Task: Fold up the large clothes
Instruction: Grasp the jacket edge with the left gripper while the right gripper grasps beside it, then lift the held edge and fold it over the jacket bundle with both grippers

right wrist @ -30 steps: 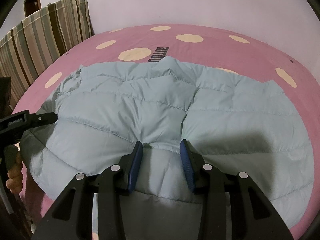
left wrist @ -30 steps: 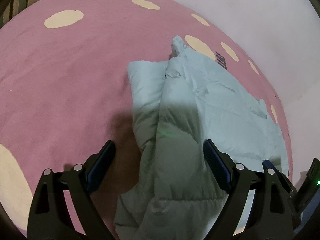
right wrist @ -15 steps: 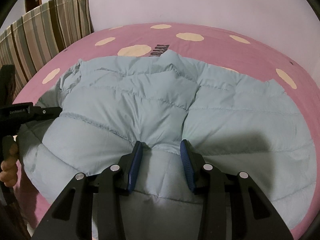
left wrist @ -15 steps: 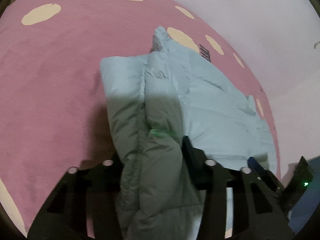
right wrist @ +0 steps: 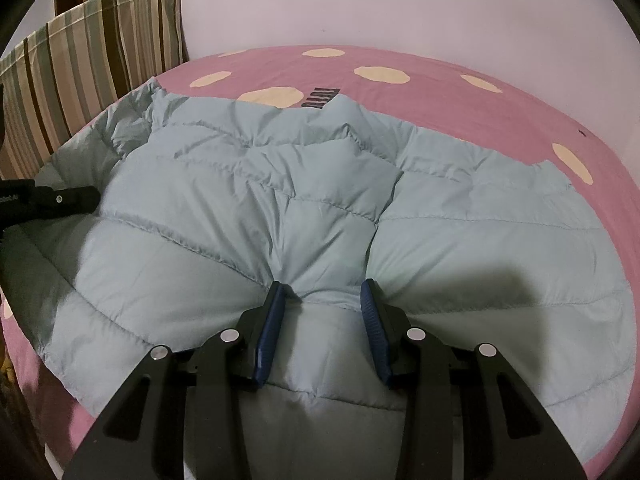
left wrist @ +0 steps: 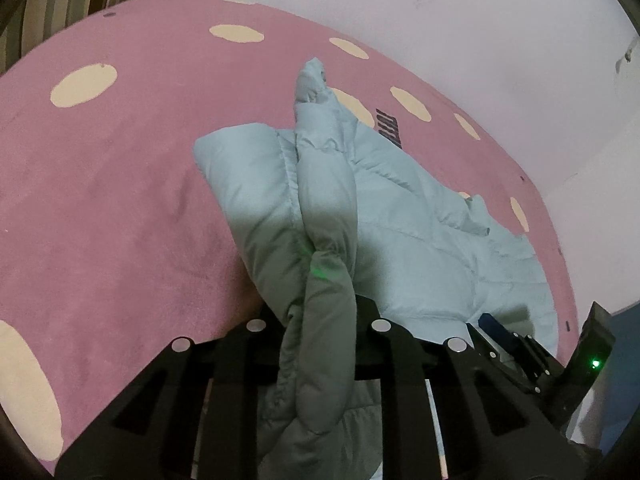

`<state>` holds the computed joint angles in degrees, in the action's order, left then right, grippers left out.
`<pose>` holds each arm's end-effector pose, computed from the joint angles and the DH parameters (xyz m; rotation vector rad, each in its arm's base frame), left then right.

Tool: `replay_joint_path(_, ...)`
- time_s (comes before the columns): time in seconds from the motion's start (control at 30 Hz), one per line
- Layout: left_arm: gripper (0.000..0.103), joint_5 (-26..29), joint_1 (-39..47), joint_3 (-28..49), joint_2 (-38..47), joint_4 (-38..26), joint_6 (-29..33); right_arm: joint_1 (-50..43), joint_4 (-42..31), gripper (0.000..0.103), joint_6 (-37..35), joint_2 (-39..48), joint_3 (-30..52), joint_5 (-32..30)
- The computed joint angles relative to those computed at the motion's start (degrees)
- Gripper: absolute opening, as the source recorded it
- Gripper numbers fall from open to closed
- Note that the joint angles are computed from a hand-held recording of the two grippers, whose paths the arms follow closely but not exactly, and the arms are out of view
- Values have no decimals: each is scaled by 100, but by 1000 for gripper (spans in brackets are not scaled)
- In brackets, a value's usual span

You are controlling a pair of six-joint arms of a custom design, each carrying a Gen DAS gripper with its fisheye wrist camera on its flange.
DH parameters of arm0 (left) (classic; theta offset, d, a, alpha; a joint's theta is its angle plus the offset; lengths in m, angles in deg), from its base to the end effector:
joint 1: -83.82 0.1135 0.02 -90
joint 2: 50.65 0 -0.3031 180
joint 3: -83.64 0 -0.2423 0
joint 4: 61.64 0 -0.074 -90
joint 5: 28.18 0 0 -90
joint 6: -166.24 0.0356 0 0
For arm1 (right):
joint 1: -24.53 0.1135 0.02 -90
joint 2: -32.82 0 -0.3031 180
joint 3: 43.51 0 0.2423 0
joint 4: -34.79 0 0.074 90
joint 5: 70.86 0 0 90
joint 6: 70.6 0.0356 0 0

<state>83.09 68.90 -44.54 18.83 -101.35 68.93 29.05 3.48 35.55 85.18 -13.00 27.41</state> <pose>0.1923 -0.0646 0.2336 0.3134 2.5707 -0.6224 0.1253 0.0048 0.1759 0.3112 2.4655 -0.0283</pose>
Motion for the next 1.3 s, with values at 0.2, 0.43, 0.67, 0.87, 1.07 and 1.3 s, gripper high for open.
replay_joint_path(0.2,16,-309,-238,13,-133,0,-119,33,10,40,29,1,-11,24)
replay_joint_path(0.43,16,-608,-480,-7,-333,-47,-168,39,37,40,29,20,-19,25)
replay_joint_path(0.67,16,-782,-622,-11,-400,-52,-292,62,83,40,38,35,-46,56)
replay_joint_path(0.87,16,-1002,-813,3,-598,-123,-384,102,74,40,49,28,-40,114)
replay_joint_path(1.07,15,-1635,-1458,116,-857,-274,-708,161,-19,43,135,3,28,206)
replay_joint_path(1.3,15,-2259,-2286,262,-1016,-437,-1145,-187,-554,56,39,-360,221,-15)
